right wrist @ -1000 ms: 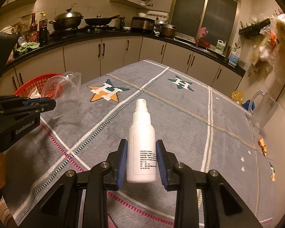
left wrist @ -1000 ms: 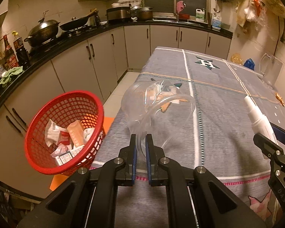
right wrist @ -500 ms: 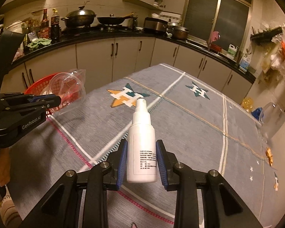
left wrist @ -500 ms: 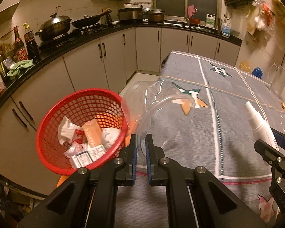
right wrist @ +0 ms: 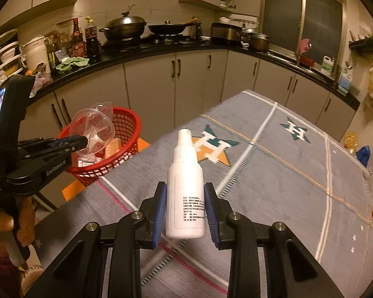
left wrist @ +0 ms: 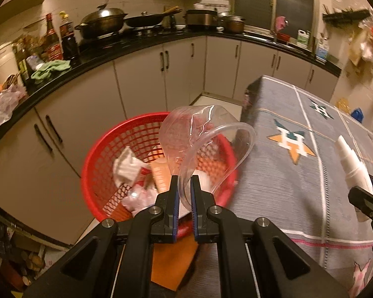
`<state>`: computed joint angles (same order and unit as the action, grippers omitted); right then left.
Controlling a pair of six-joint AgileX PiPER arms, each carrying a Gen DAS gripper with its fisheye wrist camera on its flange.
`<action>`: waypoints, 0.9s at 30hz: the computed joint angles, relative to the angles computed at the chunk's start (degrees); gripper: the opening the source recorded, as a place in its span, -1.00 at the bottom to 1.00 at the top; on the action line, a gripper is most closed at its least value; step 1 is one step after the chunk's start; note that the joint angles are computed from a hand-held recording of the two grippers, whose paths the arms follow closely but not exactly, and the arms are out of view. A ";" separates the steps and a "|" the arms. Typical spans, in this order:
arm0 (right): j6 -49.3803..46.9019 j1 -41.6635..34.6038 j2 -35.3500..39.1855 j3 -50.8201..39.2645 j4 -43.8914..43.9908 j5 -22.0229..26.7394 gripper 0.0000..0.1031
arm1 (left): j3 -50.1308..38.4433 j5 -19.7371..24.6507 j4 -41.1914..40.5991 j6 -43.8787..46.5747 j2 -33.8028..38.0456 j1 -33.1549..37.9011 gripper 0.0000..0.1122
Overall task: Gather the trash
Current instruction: 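Carry the clear cup and white spray bottle over the red basket, then open both tools to drop the cup and bottle into the basket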
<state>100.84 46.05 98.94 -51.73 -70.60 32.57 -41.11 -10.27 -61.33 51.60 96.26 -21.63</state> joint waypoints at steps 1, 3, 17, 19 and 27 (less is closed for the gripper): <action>-0.24 -0.33 0.19 -0.21 0.06 -0.68 -0.36 | -0.21 0.29 0.24 -0.07 0.14 0.68 -0.86; -1.48 -1.64 0.82 -1.24 0.92 -3.40 -0.36 | -0.67 0.80 1.94 -1.34 0.76 2.27 -0.86; -16.46 -7.23 6.06 -9.91 14.06 -16.05 -0.36 | -3.06 1.28 9.55 -6.60 4.24 8.78 -0.86; -21.31 -8.24 6.84 -11.01 19.30 -18.38 -0.36 | -3.15 1.55 12.16 -9.05 4.67 9.29 -0.86; -38.68 -9.39 11.00 -17.00 36.75 -20.00 -0.36 | -3.65 1.57 17.71 -13.67 5.89 11.10 -0.86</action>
<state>62.16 36.65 109.94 -68.74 -33.85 12.57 -44.76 -8.70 -43.62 37.94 102.15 -10.52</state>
